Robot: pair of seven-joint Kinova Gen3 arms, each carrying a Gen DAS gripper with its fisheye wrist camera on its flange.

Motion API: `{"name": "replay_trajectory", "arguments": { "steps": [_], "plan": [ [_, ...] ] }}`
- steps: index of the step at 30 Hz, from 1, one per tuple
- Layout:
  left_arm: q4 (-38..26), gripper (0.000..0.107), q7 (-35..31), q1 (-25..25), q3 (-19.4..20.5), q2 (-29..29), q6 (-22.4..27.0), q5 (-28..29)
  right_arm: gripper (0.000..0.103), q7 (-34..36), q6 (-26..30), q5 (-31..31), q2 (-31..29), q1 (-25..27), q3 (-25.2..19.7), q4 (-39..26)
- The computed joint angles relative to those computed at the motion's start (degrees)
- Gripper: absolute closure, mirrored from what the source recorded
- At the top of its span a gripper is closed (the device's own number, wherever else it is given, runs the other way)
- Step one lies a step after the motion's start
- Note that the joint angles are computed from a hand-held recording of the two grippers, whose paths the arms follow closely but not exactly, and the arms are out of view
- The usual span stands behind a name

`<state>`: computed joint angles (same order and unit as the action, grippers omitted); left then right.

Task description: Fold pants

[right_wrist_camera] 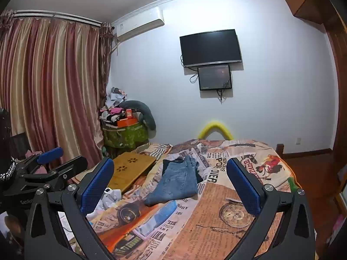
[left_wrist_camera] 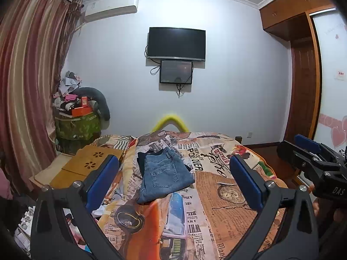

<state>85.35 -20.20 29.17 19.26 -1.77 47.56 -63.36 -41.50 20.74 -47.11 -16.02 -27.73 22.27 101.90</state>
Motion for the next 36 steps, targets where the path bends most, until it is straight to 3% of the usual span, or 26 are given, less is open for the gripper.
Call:
{"name": "replay_trajectory", "arguments": {
  "steps": [23,36],
  "plan": [
    [-1.8,0.005,-5.8,-1.5,-1.2,0.1,-2.2,7.3,0.000,-2.5,-0.5,2.1,-0.3,-0.3,-0.3,0.2],
    [-1.2,0.005,-5.9,-0.9,-0.8,0.3,-2.2,5.9,0.000,-4.1,-0.2,3.4,-0.3,-0.3,-0.4,0.2]
  ]
}}
